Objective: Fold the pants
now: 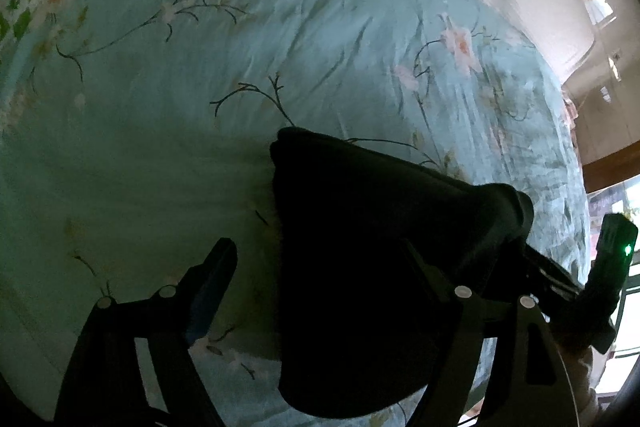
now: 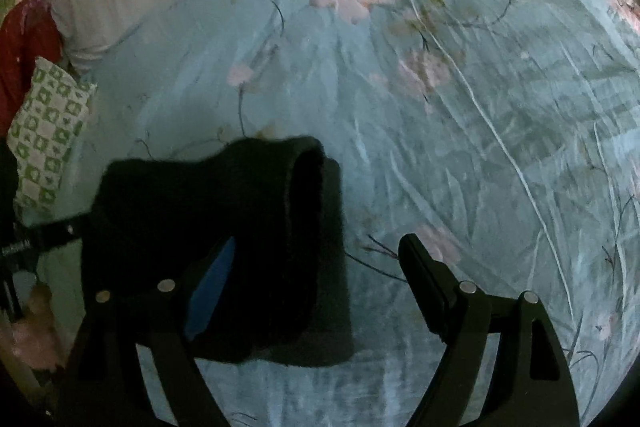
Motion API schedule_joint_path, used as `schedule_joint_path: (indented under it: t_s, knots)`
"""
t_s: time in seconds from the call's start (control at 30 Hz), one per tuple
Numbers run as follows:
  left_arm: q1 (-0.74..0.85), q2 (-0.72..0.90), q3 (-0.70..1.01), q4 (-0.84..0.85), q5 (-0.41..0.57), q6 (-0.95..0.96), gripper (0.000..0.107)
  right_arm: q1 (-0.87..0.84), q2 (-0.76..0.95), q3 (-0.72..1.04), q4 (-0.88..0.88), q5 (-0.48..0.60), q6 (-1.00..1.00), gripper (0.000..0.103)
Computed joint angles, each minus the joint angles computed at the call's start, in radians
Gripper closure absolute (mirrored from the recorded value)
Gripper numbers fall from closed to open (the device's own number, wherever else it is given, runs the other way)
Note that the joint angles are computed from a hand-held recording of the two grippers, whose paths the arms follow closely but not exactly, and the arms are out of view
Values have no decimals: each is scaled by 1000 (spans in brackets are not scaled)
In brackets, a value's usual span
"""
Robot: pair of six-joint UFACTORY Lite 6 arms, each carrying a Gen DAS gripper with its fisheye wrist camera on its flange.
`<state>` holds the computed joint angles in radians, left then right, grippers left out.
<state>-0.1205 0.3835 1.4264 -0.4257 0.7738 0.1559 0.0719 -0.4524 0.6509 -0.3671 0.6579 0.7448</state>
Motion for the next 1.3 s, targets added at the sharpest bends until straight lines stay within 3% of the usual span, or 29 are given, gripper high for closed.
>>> schedule_joint_path:
  t_s: [0.3, 0.5, 0.67, 0.77, 0.87, 1.0, 1.1, 1.2, 1.23, 1.3]
  knots:
    - [-31, 94, 57, 141, -69, -104, 22, -40, -31, -44, 54, -39, -89, 20]
    - [-9, 113, 69, 90, -56, -63, 22, -65, -25, -49, 96, -70, -136, 20]
    - [31, 32, 1, -10, -10, 27, 23, -119, -98, -69, 397, -108, -401, 20]
    - [45, -9, -56, -84, 7, 107, 22, -106, -55, -61, 405, -119, -412, 20]
    - [40, -33, -109, -93, -10, 128, 22, -154, -35, -85, 524, -153, -527, 20]
    - [28, -24, -128, -94, -48, 132, 22, -224, -47, -132, 718, -167, -732, 29]
    - [27, 17, -110, -119, -48, 144, 26, -249, -55, -146, 786, -164, -809, 32]
    - [37, 16, -123, -194, -40, 206, 44, -269, -47, -150, 826, -164, -860, 34]
    - [38, 15, -125, -213, -35, 225, 55, -267, -46, -148, 816, -163, -852, 36]
    - [14, -7, -129, -173, -52, 196, 59, -234, -50, -138, 769, -165, -798, 42]
